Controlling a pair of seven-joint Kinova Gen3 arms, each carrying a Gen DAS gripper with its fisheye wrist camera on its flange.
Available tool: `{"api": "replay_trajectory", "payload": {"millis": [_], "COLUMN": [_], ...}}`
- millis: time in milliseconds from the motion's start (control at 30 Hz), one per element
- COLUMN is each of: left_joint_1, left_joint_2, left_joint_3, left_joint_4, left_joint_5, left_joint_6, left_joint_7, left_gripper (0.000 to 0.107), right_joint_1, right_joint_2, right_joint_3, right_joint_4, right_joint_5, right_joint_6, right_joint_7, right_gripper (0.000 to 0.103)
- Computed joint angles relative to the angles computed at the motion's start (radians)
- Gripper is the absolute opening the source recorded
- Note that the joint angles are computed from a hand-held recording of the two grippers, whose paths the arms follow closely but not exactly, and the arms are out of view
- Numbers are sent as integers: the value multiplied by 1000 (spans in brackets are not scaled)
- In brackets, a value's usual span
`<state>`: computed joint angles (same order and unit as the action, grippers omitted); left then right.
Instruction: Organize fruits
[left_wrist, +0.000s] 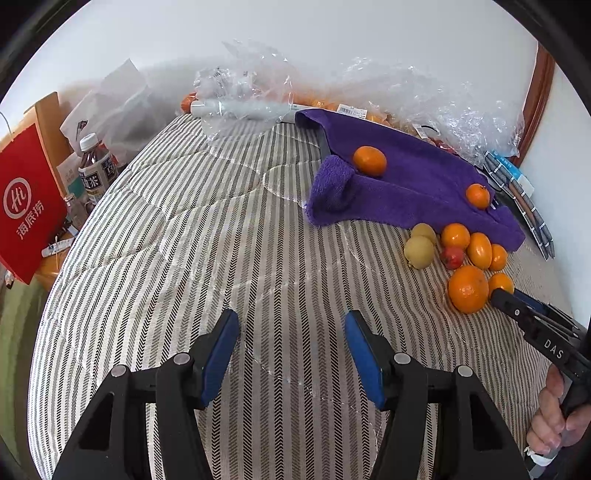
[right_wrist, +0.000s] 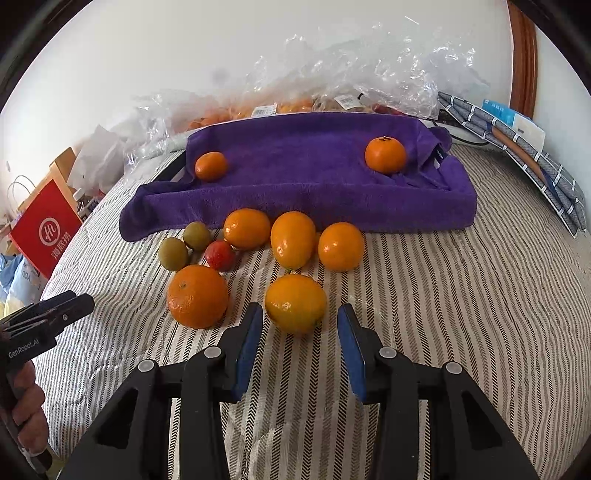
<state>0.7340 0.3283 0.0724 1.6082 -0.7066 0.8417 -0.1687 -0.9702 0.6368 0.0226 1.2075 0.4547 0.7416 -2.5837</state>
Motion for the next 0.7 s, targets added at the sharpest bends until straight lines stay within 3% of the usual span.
{"api": "replay_trajectory", "payload": {"millis": [100, 133, 233, 433, 600, 700], "left_joint_1": [11, 8, -24, -19, -23, -3], "left_joint_2": [4, 4, 1, 53, 126, 156], "left_joint_3": [-2, -1, 10, -6, -11, -29], "left_joint_4": [1, -1, -5, -75, -179, -222], "left_joint_5": [-20, -19, 21, 54, 130, 143], "left_joint_6": [0, -6, -62, -98, -94, -92], "left_joint_7": [13, 9, -29, -119, -245, -298], "left_gripper": [58, 58, 58, 58, 58, 58], "right_joint_1": [6, 11, 16, -40, -48, -10], "right_joint_2": [15, 14, 10, -38, -78, -111], "right_joint_3": [-2, -6, -6, 60, 62, 35], "right_joint_4": [-21, -19, -9, 83, 153, 212], "right_joint_5": [-7, -10, -16, 79, 159, 162], "right_joint_6": [8, 0, -22, -62, -45, -99], "right_joint_7": [11, 18, 25, -50, -85, -112], "right_gripper": [41, 35, 35, 35, 35, 35]}}
